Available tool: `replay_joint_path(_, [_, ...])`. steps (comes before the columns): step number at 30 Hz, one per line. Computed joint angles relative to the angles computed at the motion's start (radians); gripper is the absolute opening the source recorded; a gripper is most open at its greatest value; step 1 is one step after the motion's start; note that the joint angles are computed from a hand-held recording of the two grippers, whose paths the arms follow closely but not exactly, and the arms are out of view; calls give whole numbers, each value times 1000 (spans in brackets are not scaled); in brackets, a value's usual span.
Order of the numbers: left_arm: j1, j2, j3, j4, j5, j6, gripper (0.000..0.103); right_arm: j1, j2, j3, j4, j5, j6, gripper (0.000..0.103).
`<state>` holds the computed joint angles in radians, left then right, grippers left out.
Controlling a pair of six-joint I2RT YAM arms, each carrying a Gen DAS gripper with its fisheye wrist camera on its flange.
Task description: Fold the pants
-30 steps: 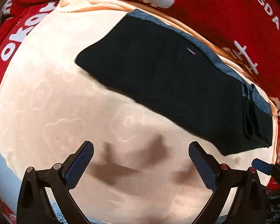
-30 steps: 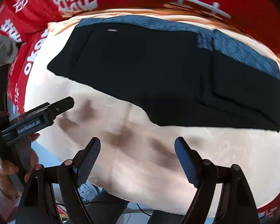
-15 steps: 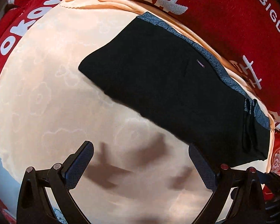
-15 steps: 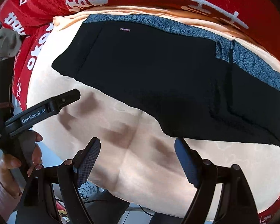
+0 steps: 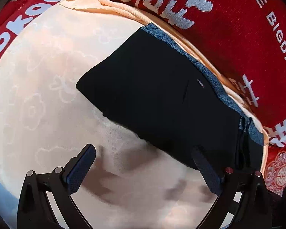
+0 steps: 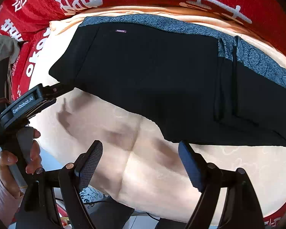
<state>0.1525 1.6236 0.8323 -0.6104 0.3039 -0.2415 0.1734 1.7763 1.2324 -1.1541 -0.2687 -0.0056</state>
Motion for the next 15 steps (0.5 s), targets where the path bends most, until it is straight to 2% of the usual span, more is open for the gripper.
replay_joint_path(8, [50, 54, 6, 59, 102, -14, 102, -6, -4, -15, 8, -6, 2, 84])
replay_joint_path(12, [68, 100, -5, 135, 170, -62, 102, -7, -2, -29, 16, -8, 5, 84])
replay_joint_path(15, [103, 122, -43, 228, 267, -107, 102, -3, 9, -34, 21, -10, 7, 84])
